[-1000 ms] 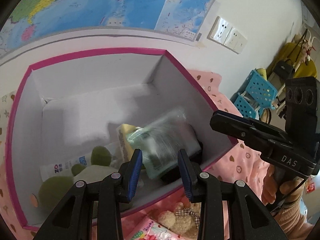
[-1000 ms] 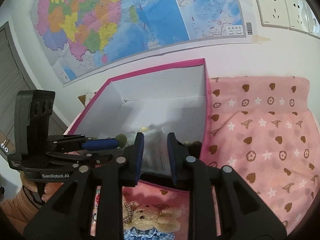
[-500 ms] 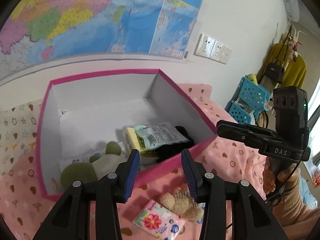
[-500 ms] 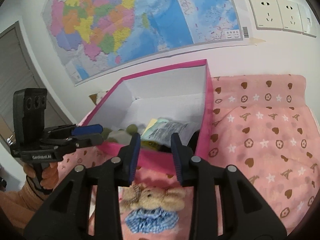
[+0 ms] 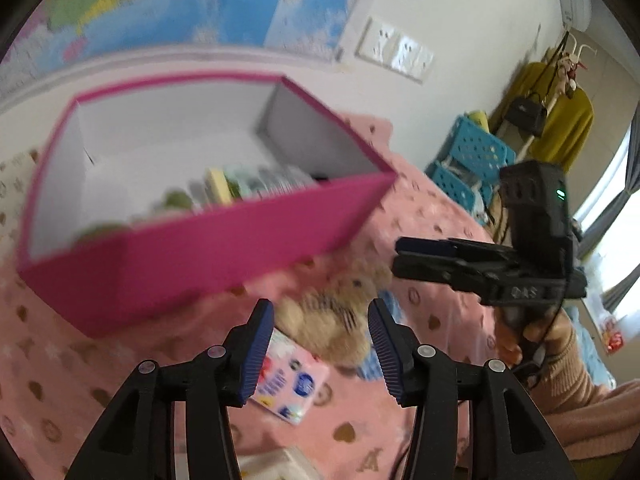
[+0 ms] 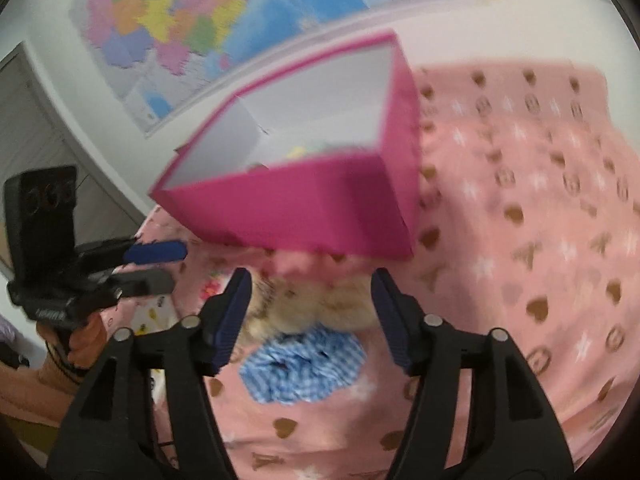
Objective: Organize soft objects
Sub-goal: 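Move the right gripper down to the beige teddy bear and close on it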
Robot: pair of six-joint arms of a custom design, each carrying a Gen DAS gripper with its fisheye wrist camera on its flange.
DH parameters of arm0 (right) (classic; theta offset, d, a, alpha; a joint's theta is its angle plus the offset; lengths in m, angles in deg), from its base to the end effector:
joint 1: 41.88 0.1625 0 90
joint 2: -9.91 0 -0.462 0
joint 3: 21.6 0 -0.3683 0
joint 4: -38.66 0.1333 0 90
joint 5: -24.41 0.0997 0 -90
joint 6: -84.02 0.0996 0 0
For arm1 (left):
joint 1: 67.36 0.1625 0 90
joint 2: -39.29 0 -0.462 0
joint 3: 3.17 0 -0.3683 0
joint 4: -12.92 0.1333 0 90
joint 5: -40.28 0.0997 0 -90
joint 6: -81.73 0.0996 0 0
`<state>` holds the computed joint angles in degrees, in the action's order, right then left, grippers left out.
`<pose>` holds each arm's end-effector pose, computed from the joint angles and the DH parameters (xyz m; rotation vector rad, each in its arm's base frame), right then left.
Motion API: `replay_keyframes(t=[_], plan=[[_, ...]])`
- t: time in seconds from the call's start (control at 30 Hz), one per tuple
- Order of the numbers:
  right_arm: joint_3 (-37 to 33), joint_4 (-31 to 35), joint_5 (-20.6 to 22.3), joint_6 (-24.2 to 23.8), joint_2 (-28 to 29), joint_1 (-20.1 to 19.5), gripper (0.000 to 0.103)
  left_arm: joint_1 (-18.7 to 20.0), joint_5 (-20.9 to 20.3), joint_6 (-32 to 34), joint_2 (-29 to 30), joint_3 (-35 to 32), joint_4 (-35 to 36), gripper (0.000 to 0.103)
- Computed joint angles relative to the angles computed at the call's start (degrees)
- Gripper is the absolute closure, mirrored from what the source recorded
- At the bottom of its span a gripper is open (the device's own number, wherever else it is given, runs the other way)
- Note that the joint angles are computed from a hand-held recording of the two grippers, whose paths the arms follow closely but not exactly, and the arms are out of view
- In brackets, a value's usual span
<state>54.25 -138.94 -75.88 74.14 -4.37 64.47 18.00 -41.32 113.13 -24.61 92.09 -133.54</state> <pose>0.3236 -0.6926 -0.0917 0.6017 -2.8496 0.6868 0.0948 -0.6597 0.3388 0.8359 2.7200 -0.5678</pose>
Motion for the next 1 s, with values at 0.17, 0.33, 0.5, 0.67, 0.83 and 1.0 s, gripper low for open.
replay_keyframes(t=[0.17, 0.33, 0.5, 0.67, 0.83, 1.0], plan=[[-1.5, 3.7, 2.1, 4.8, 1.0, -2.1, 0.036, 0.6, -0.1, -1.3, 1.0, -0.1, 2.6, 0.053], [-2.8, 4.5, 5.9, 4.2, 2.0, -2.7, 0.036, 0.9, 0.1, -1.3, 1.0, 0.3, 3.0, 0.053], [-5.3, 7.1, 6.6, 2.6, 3.5, -2.1, 0.036, 1.2, 0.5, -1.8, 1.7, -0.3, 3.9, 0.053], [-4.8, 5.8, 6.4, 0.2, 3.7, -1.6, 0.061, 1.4, -0.2, -2.5, 2.1, -0.8, 4.6, 0.053], [-2.6, 2.5, 7.0, -0.1, 2.9, -1.8, 0.071, 1.4, -0.2, -2.4, 2.4, -1.1, 4.7, 0.052], [1.0, -2.4, 8.5, -0.1, 1.1, -1.8, 0.071, 1.5, -1.1, -2.7, 2.4, -1.3, 5.4, 0.047]])
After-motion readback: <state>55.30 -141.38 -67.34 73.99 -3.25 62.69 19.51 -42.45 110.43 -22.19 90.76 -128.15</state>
